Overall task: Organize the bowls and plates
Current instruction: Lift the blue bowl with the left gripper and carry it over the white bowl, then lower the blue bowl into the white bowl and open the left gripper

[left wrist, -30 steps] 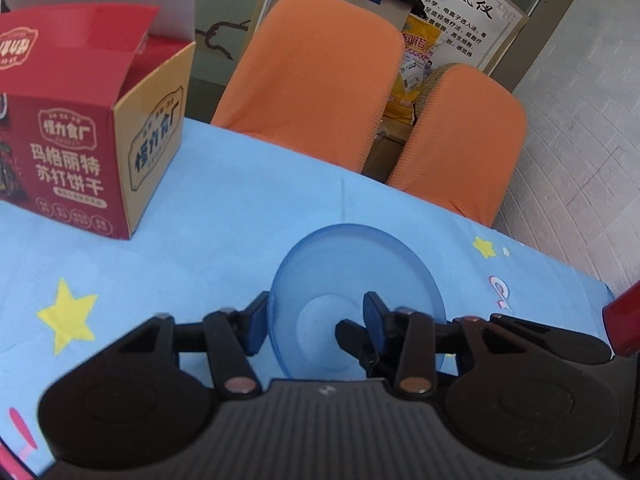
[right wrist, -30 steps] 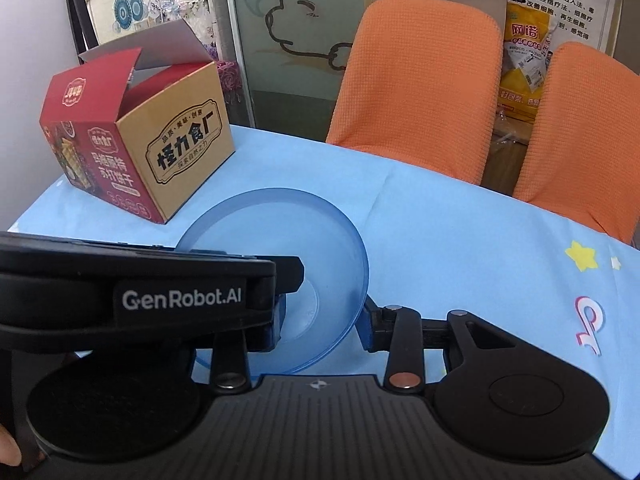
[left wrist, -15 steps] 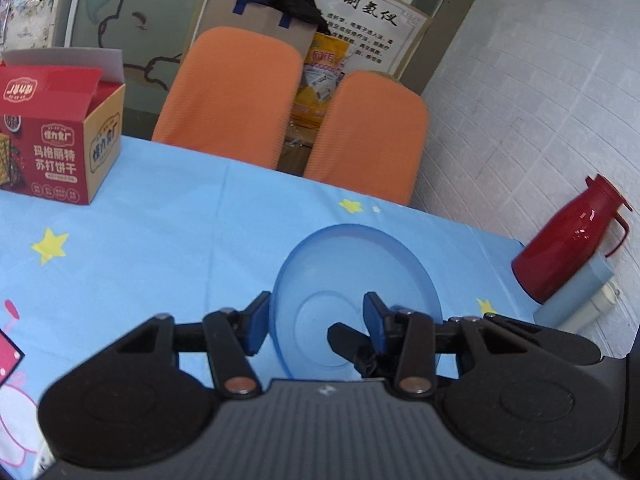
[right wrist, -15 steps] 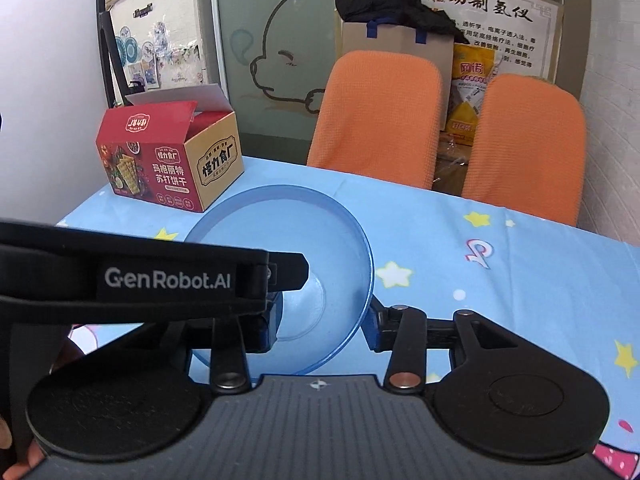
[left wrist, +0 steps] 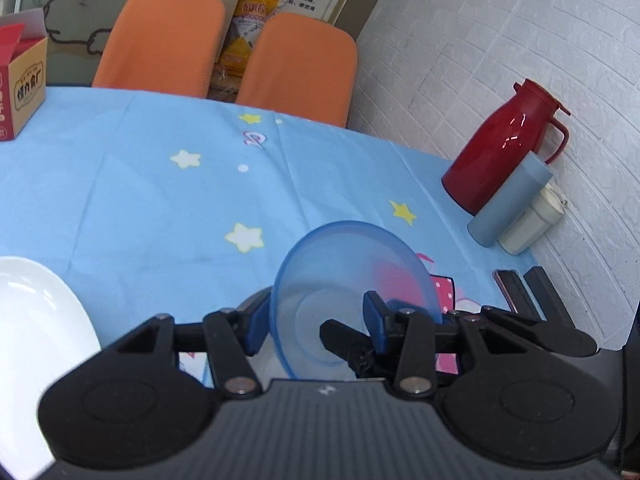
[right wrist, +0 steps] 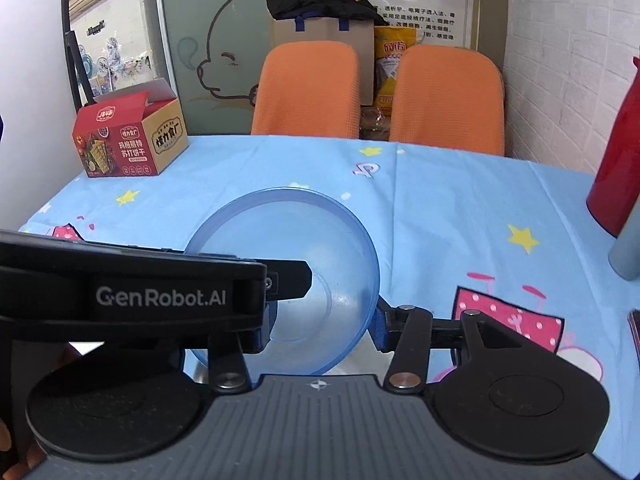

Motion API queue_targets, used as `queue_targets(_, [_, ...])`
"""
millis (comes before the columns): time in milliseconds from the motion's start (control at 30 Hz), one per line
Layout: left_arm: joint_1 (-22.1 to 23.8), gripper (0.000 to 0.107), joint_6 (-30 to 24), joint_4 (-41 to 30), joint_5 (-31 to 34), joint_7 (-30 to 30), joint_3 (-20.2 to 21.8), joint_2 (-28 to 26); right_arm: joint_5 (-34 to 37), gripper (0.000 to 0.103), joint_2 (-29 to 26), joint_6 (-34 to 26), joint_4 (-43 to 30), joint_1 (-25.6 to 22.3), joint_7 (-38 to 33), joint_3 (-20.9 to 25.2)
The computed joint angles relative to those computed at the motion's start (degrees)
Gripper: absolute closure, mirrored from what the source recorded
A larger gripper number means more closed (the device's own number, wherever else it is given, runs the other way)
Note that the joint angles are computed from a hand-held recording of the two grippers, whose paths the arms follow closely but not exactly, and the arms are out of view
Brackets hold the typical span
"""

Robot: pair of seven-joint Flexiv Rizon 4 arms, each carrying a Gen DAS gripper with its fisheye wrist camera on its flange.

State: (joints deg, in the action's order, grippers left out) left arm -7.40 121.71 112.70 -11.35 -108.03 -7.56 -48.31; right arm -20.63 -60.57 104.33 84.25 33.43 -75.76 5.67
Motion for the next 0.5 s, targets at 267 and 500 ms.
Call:
queue_targets(267, [-0.4, 0.064, -2.1, -1.5, -0.5, 0.6, 0.0, -1.9, -1.5, 0.017, -1.6, 1.5, 1.5, -3.2, -0.6, 3.3])
queue_targets(500, [-4.8, 0.030, 0.1, -1.4, -3.4, 5.2, 4.2, -1.8, -1.9, 0.012, -2.2, 5.8, 2.9, -5.1, -0.5, 4.8])
